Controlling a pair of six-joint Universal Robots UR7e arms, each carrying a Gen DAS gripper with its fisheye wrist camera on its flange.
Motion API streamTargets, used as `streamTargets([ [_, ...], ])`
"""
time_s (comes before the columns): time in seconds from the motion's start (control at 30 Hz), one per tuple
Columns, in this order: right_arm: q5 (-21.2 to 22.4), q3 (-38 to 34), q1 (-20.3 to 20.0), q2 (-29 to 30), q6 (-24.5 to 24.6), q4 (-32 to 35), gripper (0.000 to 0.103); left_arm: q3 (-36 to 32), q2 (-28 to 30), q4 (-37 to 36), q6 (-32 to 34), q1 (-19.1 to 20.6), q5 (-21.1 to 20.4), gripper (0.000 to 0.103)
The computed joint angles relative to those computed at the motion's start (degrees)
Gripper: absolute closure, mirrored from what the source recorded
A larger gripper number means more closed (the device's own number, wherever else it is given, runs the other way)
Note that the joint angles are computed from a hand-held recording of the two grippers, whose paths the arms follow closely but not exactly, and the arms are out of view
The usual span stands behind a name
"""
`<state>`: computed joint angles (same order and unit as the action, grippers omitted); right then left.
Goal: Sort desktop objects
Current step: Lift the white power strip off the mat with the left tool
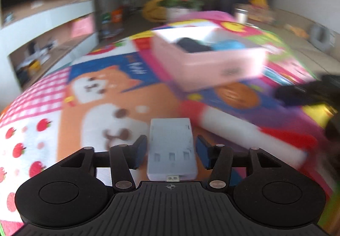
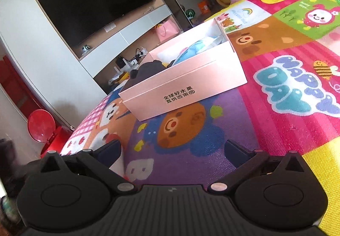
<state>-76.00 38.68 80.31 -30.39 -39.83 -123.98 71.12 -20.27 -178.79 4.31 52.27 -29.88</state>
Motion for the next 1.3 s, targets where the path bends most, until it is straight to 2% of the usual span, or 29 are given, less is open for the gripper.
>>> streamTargets([
  [0.03, -0.25, 0.43, 0.08, -0.13, -0.18, -0.53, 0.000, 0.81, -0.11, 0.11, 0.13, -0.49, -0.25, 0.032],
  [0.13, -0.51, 0.79, 0.14, -0.24, -0.36, -0.99, 0.000, 1.58, 0.36, -0.03, -0.84, -1.11, 0.41, 0.017],
  [0.3, -1.45, 1.76, 0.38, -0.55, -1.32, -2.14, 0.000, 1.79, 0.66, 2.46, -4.52, -1.22, 6.44, 0.008],
  [0.4, -2.66, 3.15, 0.72, -0.98, -2.44, -3.81, 0.000, 3.11, -0.57, 4.66, -8.11, -1.05, 10.59, 0.006],
  [0.53, -4.07, 4.31, 1.09, -1.27, -3.67, -5.38, 0.000, 3.20, -0.34, 4.61, -8.35, -0.78, 19.58, 0.005],
  [0.6, -4.60, 4.66, 1.21, -1.33, -4.15, -5.89, 0.000, 4.00, -0.94, 5.87, -11.28, -0.54, 22.69, 0.003],
  [0.63, -4.86, 4.94, 1.28, -1.42, -4.36, -6.20, 0.000, 4.79, -1.46, 3.51, -11.17, -0.52, 21.64, 0.003],
  [0.7, -5.18, 5.21, 1.37, -1.51, -4.63, -6.53, 0.000, 8.08, -3.98, -2.06, -12.10, -0.49, 13.95, 0.000],
  [0.77, -5.32, 5.29, 1.40, -1.53, -4.74, -6.65, 0.000, 9.99, -5.94, -3.03, -15.80, -0.13, 6.56, 0.000],
  [0.8, -5.36, 5.31, 1.42, -1.54, -4.76, -6.68, 0.000, 9.72, -6.03, -2.66, -16.95, 0.00, 4.61, 0.000],
  [0.9, -5.29, 5.29, 1.41, -1.54, -4.72, -6.63, 0.000, 5.98, -3.70, -1.52, -16.63, 0.01, 4.50, 0.000],
  [1.0, -5.08, 5.17, 1.38, -1.49, -4.51, -6.46, 0.000, 1.42, -1.63, 5.21, -19.30, 0.50, 5.94, 0.000],
  [1.1, -5.02, 5.04, 1.35, -1.43, -4.49, -6.36, 0.000, -2.29, 0.21, 7.05, -19.04, 1.44, 5.83, 0.000],
  [1.3, -7.03, 5.64, 1.89, -1.48, -5.81, -7.42, 0.000, -5.26, 2.25, 2.44, -8.33, 2.62, 1.71, 0.000],
])
